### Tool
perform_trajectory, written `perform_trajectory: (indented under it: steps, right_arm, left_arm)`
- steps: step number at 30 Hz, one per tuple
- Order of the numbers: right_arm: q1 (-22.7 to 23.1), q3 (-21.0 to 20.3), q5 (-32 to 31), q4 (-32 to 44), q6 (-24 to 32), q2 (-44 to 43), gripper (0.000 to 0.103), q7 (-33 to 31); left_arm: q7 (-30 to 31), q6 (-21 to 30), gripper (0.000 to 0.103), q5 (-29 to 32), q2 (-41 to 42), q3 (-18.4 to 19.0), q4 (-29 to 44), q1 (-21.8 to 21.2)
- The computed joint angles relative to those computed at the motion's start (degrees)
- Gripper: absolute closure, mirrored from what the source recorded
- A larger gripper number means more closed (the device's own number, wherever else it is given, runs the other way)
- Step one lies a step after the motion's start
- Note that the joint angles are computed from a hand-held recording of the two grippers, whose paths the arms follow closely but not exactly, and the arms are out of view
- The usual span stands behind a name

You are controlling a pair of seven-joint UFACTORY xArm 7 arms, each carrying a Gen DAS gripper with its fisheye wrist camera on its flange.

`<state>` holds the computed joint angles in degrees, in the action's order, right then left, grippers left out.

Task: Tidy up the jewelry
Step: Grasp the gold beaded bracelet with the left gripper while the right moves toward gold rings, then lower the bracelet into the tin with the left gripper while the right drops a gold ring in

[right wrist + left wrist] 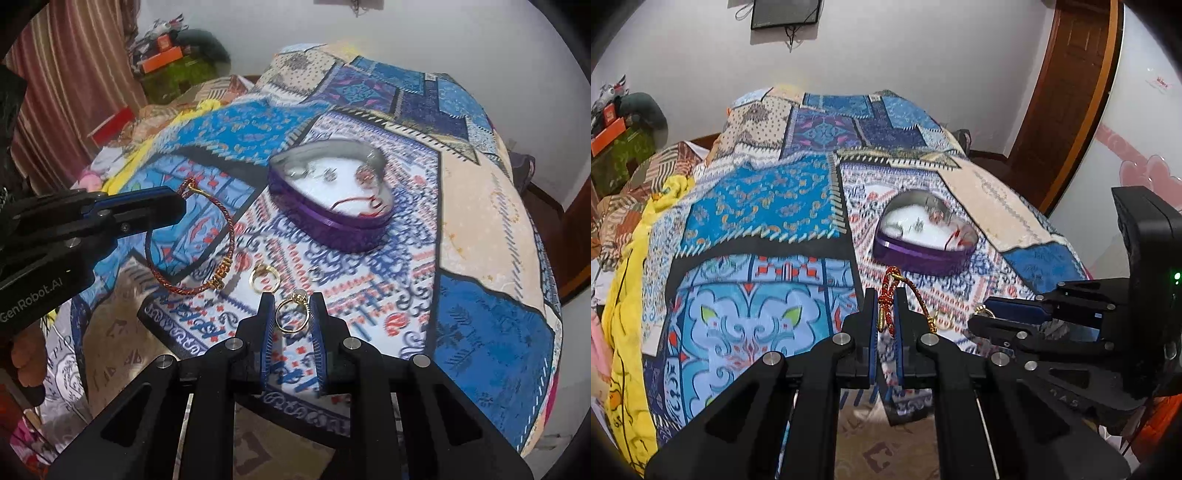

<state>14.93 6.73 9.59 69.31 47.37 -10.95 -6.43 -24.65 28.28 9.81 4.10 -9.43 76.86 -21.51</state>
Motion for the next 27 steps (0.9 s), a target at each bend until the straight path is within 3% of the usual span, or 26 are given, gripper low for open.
perform_trajectory:
  steps: [27]
  right_arm:
    - [-2.0, -1.6, 3.8, 7.4, -7.6, 4.7, 0.086, -0.8]
  left_arm:
    - [4.5, -1.0, 0.097, 0.3, 13.5, 2.5, 18.2, -2.5]
